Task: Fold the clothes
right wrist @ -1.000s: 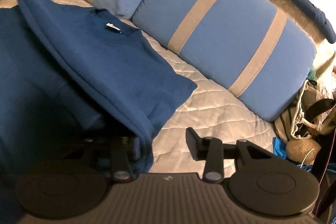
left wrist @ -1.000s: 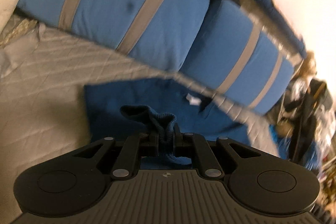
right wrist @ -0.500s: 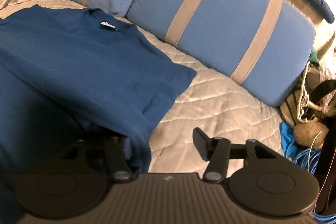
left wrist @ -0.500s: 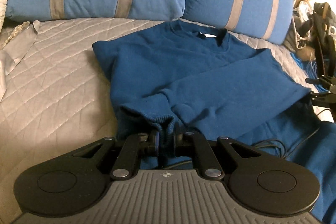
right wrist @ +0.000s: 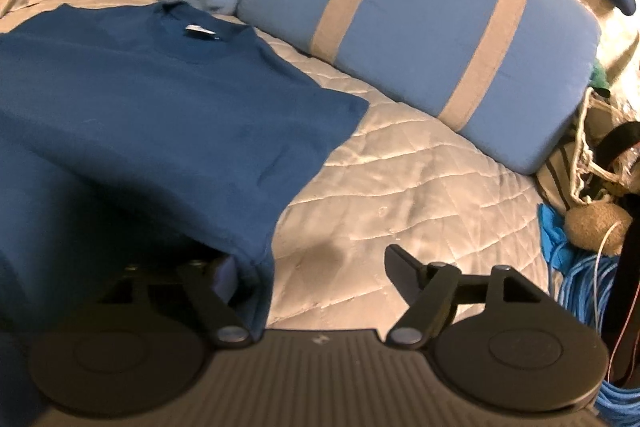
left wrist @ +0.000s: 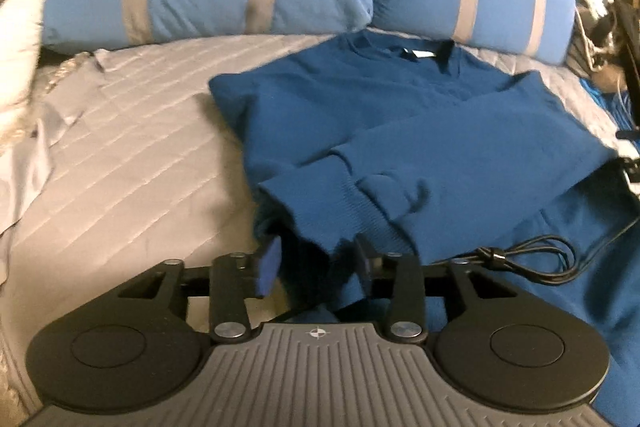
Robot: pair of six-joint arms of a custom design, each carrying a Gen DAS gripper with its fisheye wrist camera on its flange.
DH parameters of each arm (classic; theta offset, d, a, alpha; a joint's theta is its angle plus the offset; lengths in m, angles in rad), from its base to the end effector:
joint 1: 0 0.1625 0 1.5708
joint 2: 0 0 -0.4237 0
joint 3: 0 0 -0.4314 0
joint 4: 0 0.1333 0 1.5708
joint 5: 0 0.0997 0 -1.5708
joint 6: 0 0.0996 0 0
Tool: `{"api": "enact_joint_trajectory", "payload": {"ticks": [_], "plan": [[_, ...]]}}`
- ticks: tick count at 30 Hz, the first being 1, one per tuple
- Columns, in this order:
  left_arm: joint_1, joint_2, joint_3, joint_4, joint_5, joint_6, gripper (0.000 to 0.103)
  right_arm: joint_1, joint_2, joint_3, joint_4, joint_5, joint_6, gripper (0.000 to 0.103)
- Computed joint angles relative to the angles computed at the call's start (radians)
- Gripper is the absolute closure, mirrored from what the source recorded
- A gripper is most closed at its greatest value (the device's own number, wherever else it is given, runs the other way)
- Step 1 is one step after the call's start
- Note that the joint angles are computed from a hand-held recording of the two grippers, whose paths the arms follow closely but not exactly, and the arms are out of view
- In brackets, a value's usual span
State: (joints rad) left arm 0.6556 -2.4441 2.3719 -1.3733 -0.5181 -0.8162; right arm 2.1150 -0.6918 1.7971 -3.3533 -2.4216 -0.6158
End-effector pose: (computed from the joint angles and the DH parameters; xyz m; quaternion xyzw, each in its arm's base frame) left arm -0.0232 -0.2951 0.4044 0.0741 0.8603 -0.3467 0.3662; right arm 0.3807 -0.5163 0.0586 0.3562 -0.7938 0.2884 0.3998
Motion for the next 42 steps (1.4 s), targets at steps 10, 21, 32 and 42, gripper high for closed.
{"api": "enact_joint_trajectory", "payload": {"ticks": [10, 21, 32, 42], "plan": [[-0.131, -0.034, -0.065, 0.23, 0.018, -0.238, 0.033, 0.008, -0.113, 0.047, 0.037, 0.142, 0.228, 0.004], [0.156, 0.229, -0.059, -0.06, 0.031, 0.021, 0.03, -0.017, 0.034, -0.086, 0.165, -0.072, 0.264, 0.004], [-0.04, 0.077, -0.142, 0.276, 0.041, -0.276, 0.03, 0.007, -0.057, -0.004, -0.035, -0.028, 0.18, 0.003], [-0.493, 0.2, -0.469, 1.169, 0.026, -1.069, 0.03, 0.087, -0.208, -0.007, -0.349, -0.042, -0.034, 0.0]]}}
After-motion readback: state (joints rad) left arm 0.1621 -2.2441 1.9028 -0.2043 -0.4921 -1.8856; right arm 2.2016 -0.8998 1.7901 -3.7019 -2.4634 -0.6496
